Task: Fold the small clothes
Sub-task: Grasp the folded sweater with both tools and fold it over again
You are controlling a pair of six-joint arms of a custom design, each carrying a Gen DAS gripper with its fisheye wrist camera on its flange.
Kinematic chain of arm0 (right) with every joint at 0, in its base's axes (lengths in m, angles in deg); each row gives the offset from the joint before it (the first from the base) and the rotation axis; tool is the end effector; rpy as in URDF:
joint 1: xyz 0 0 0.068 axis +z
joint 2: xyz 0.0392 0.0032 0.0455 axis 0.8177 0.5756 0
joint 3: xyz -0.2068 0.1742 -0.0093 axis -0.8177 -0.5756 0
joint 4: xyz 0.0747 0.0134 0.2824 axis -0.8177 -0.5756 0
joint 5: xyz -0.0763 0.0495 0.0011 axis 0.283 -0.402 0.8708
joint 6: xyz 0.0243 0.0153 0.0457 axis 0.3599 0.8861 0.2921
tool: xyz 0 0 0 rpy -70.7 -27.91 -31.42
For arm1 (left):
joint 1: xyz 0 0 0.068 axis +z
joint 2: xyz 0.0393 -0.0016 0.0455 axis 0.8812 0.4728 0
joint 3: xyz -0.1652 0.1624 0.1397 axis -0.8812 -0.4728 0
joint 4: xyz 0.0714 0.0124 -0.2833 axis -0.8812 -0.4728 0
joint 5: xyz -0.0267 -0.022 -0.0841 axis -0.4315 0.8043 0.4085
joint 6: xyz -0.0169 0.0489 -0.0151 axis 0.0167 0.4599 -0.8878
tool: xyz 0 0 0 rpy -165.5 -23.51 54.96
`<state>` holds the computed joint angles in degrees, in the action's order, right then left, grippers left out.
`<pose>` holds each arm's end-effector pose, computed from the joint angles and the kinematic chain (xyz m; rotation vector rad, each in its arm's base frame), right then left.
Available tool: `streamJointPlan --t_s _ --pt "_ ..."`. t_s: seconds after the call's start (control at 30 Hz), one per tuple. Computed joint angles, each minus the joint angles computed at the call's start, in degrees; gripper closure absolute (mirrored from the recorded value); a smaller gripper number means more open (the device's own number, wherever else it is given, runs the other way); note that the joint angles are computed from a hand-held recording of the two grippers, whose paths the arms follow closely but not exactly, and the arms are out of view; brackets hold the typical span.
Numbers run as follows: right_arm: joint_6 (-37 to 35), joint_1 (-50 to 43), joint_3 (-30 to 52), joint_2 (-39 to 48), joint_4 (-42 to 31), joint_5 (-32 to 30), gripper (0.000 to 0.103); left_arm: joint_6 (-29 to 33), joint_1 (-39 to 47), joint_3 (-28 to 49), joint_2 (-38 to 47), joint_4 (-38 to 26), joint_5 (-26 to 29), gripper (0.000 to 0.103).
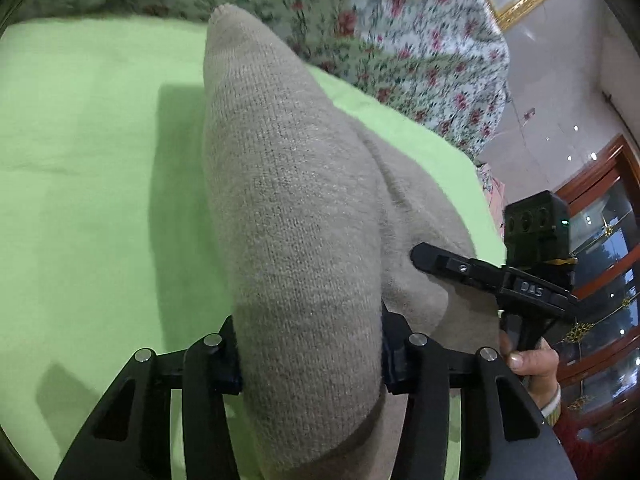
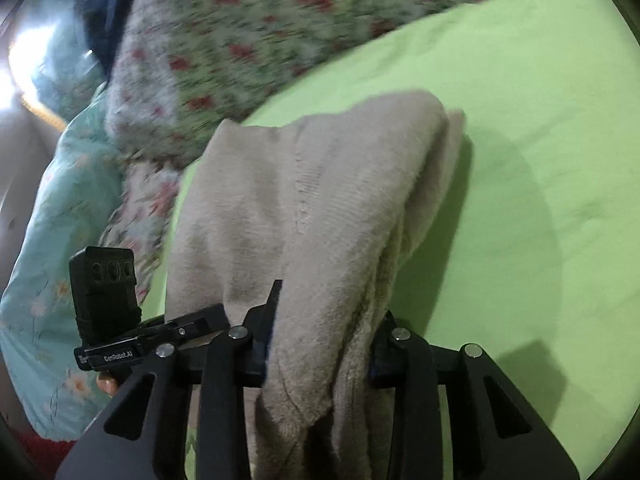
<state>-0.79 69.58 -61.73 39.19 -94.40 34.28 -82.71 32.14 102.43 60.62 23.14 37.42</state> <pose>0.1509 0.0518 0.1107 0.2702 2.4341 0.8073 0.2612 -0.1654 0.0983 0.2963 2.5359 -0.9173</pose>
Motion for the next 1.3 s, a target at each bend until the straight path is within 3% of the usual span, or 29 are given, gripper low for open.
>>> streamJointPlan --t_s 0.1,0.23,0.37,0.53,0.63,0.73,0.83,0.97,1.07,1.17,1.3 --pt "7.35 12.23 -0.03 5.1 9.04 4.84 0.069 2.74 5.31 -9.01 -14.39 -6.17 1.72 0.055" --pt "13.96 26.2 3.43 21.24 24.55 11.05 0.069 8.06 13.98 -16.73 -31.67 -18.44 4.01 0.055" --pt "15.66 32.95 8.61 35.54 33.43 13.72 0.069 16.74 26.08 -21.84 -40.8 -27.29 9.34 0.054" --pt "16.94 36.37 13.15 47.14 37.1 16.45 0.069 20.21 32.22 -25.55 -32.57 -20.59 11.3 0.046" --pt "18.48 35.97 11.16 47.87 40.55 15.9 0.066 18.75 35.22 -27.15 -25.46 -12.6 15.73 0.037" --pt "19.63 35.71 10.2 48.92 42.18 15.57 0.061 19.93 37.15 -28.41 -24.81 -11.55 16.79 0.034" --pt "20.53 36.35 10.84 49.05 40.56 16.74 0.052 18.14 34.69 -29.22 -31.55 -15.86 12.93 0.033" --pt "21.92 37.01 10.78 42.09 30.72 19.06 0.039 20.83 35.56 -29.8 -51.23 -33.0 7.71 0.034" --pt "21.65 37.13 9.53 32.16 22.63 24.66 0.033 17.88 32.41 -28.92 -68.55 -43.98 -2.68 0.034" --pt "18.65 32.93 9.96 29.64 21.83 23.05 0.033 16.8 31.42 -27.31 -69.27 -43.05 -5.24 0.034" --pt "15.34 28.07 17.59 42.11 24.1 18.84 0.036 12.85 23.4 -24.73 -55.64 -31.96 -16.72 0.038"
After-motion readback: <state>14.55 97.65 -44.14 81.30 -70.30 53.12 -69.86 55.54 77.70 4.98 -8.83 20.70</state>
